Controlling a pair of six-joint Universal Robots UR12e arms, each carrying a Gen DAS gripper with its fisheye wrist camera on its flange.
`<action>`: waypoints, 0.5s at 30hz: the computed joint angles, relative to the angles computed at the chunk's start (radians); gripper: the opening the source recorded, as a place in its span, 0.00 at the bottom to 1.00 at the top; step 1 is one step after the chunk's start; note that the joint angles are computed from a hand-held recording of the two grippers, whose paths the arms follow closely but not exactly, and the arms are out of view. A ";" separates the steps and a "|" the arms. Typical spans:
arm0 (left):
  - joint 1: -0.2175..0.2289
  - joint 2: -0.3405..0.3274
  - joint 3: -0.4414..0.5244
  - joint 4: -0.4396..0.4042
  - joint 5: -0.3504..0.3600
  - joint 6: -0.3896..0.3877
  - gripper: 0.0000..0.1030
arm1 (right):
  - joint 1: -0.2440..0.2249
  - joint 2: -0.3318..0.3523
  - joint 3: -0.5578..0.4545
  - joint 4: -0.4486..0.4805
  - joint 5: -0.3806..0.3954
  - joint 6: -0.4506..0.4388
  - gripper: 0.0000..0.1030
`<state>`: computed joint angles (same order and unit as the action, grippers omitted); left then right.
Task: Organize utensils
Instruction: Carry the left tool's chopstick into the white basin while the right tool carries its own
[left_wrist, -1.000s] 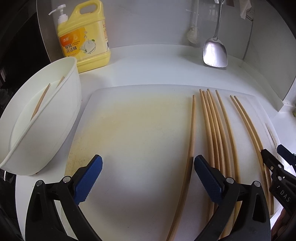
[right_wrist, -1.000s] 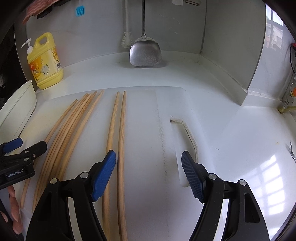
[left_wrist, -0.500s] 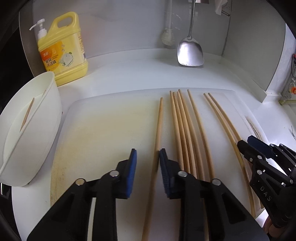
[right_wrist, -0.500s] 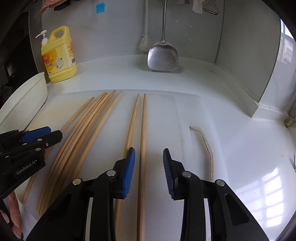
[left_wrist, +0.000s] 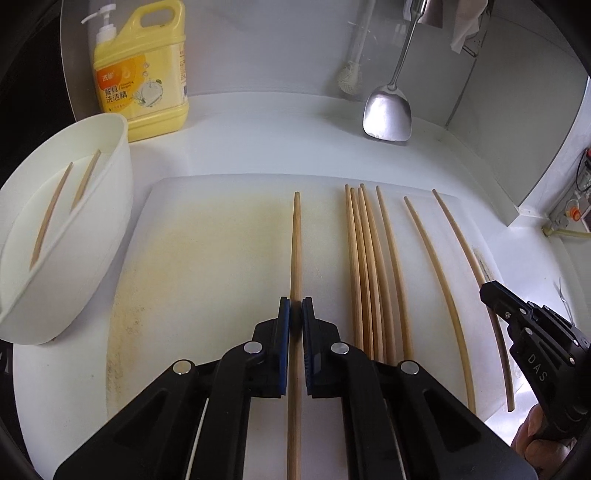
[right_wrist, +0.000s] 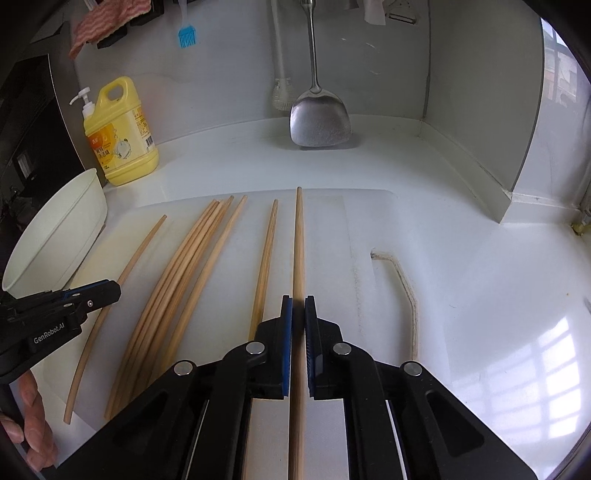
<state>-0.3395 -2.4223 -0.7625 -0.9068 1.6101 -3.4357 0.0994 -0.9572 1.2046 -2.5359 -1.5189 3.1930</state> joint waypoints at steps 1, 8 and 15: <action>0.001 0.008 -0.003 0.001 -0.001 -0.008 0.07 | -0.001 -0.006 -0.002 0.001 0.005 0.000 0.06; 0.011 0.088 -0.045 -0.005 0.037 -0.048 0.07 | 0.001 -0.026 -0.057 0.053 0.078 -0.006 0.06; 0.059 0.190 -0.157 0.040 0.100 -0.102 0.07 | 0.053 0.023 -0.202 0.144 0.178 -0.066 0.06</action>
